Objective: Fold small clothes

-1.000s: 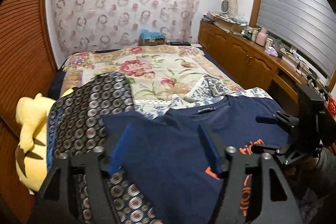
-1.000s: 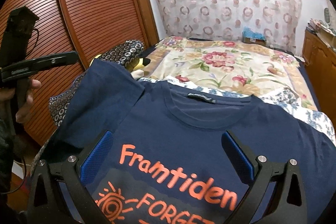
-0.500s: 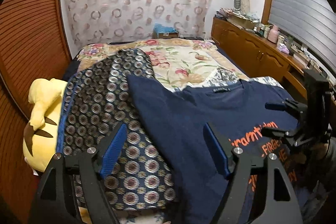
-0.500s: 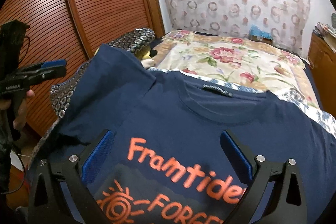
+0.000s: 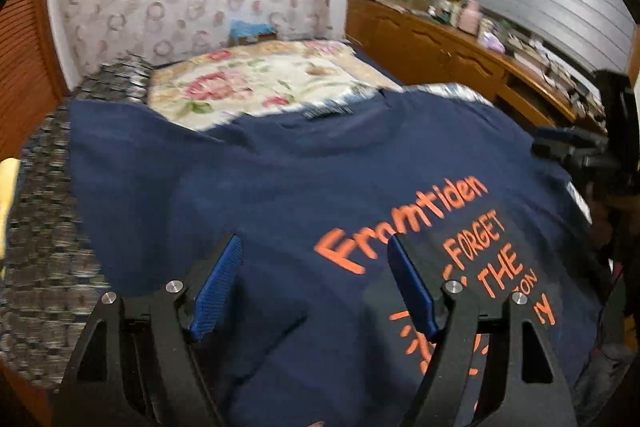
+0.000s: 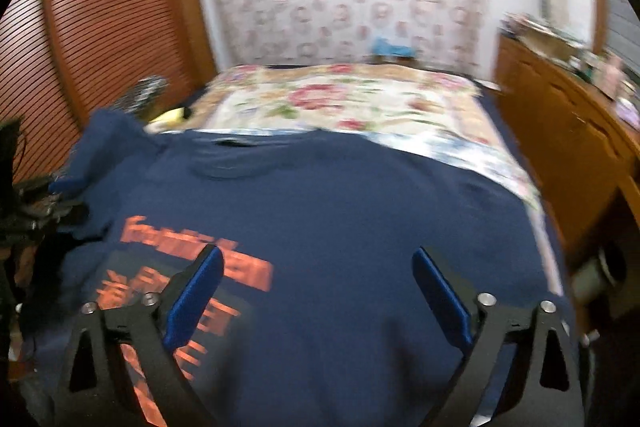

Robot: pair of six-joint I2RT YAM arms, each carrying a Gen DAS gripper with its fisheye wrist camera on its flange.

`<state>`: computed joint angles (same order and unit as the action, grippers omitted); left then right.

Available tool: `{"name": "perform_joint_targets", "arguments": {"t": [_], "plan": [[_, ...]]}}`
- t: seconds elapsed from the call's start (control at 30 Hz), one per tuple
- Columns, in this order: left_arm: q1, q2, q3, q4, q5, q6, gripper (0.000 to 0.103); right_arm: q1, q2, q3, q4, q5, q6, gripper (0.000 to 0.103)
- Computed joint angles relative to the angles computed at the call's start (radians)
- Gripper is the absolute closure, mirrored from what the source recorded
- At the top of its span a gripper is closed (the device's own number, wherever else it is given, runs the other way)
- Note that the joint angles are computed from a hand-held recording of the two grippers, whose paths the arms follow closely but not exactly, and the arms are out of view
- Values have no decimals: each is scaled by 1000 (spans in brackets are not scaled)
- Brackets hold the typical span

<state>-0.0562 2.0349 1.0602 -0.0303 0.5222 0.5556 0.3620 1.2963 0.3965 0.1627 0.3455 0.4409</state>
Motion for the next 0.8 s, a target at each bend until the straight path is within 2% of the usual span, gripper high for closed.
{"name": "perform_joint_targets", "arguments": {"t": [0.13, 0.33, 0.43, 0.5, 0.67, 0.8], "plan": [[-46, 40, -3, 15, -40, 7, 27, -131, -211, -131, -132, 18, 5, 17], [-63, 72, 7, 17, -70, -3, 27, -391, -452, -257, -285, -89, -44, 21], [-71, 84, 12, 15, -81, -7, 27, -462, -480, -275, -305, -156, -58, 22], [-77, 84, 10, 19, -87, -9, 27, -443, -448, -251, -310, -161, -27, 24], [-102, 83, -6, 50, -110, -7, 24, -527, -387, -199, -317, -262, -61, 28], [-117, 82, -28, 81, -123, -4, 15, -611, -406, -198, -353, -344, -103, 30]]}}
